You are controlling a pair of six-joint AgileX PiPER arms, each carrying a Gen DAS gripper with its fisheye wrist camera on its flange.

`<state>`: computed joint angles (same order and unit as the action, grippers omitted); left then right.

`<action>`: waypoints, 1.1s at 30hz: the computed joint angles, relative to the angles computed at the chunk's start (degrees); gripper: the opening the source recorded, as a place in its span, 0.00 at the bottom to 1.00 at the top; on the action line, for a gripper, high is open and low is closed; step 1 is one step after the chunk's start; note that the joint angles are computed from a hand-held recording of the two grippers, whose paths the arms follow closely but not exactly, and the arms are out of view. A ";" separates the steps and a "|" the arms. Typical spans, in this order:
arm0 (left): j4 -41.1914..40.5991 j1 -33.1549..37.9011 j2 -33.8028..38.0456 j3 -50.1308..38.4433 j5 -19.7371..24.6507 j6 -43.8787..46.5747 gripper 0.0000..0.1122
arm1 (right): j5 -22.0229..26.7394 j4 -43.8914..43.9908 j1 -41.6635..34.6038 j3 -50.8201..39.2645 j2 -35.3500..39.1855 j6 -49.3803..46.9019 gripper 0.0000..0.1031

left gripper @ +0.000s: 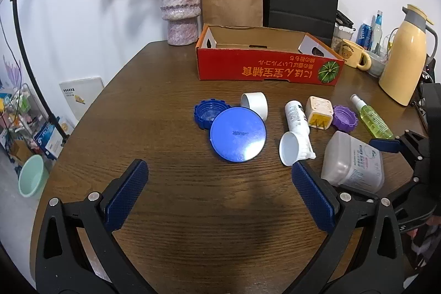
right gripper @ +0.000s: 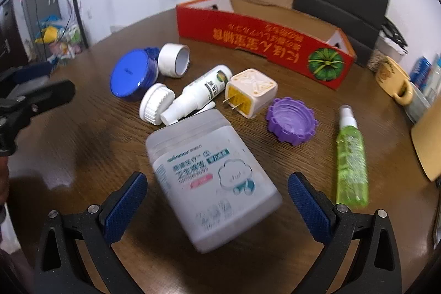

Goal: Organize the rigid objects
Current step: 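Grasp the white cotton-bud container with the right tool while the left tool grasps the blue round lid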

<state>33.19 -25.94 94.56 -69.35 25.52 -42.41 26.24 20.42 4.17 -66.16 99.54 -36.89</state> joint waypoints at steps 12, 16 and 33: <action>-7.07 1.72 6.86 -7.43 2.95 8.80 0.92 | -3.27 4.83 -0.46 0.75 0.64 -4.60 0.69; -10.82 2.23 9.77 -11.09 4.30 12.45 0.92 | -6.09 8.16 -1.26 2.17 -0.67 -6.48 0.69; -14.31 3.34 18.66 -22.18 9.86 13.25 0.91 | -13.48 7.67 -1.81 3.55 -2.03 -1.57 0.69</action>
